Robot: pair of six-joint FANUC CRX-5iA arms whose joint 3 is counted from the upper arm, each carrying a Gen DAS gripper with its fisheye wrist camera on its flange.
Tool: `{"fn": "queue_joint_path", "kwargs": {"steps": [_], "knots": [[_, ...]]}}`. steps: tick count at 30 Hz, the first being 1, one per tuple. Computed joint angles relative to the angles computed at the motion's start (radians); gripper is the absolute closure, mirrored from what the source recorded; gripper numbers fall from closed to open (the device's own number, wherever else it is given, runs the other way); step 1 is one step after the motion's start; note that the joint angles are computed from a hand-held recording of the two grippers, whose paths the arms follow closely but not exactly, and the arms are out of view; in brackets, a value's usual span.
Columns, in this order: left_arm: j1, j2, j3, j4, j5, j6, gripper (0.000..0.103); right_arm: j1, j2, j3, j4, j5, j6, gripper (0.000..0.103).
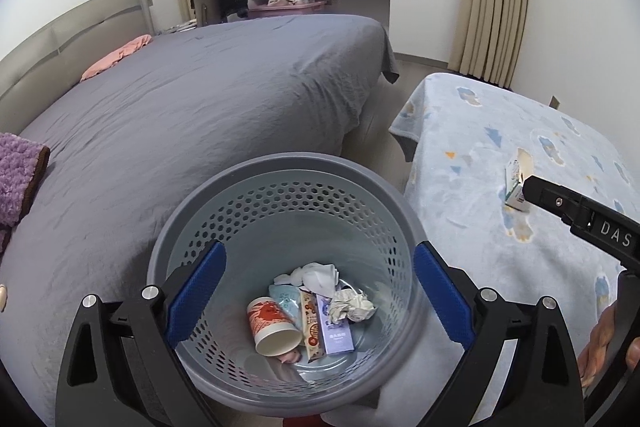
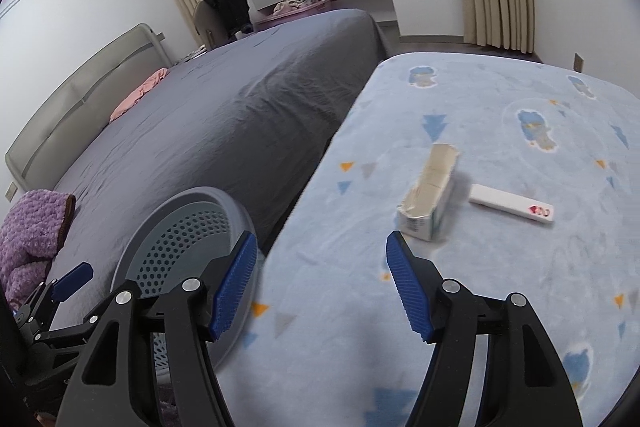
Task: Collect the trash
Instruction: 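Move both open tools back over the bed toward the box and strip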
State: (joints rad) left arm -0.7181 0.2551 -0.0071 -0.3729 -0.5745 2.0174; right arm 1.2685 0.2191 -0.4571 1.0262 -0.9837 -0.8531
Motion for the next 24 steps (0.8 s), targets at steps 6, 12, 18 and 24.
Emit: {"fn": "queue_joint_path", "kwargs": {"steps": [6,12,18,24], "knots": [[-0.019,0.015,0.010,0.019,0.012,-0.020,0.010,0.032,-0.051,-0.056,-0.058,-0.072,-0.030,0.037],[-0.043,0.033,0.029,0.017,0.014,-0.020,0.010,0.067,-0.110,-0.120,-0.135,-0.146,-0.075,0.037],[-0.068,0.049,0.052,-0.007,0.005,-0.016,0.010,0.065,-0.147,-0.170,-0.219,-0.142,-0.079,0.036],[-0.080,0.065,0.061,0.021,0.009,-0.052,0.010,0.033,-0.140,-0.177,-0.269,-0.110,-0.021,0.036]]}}
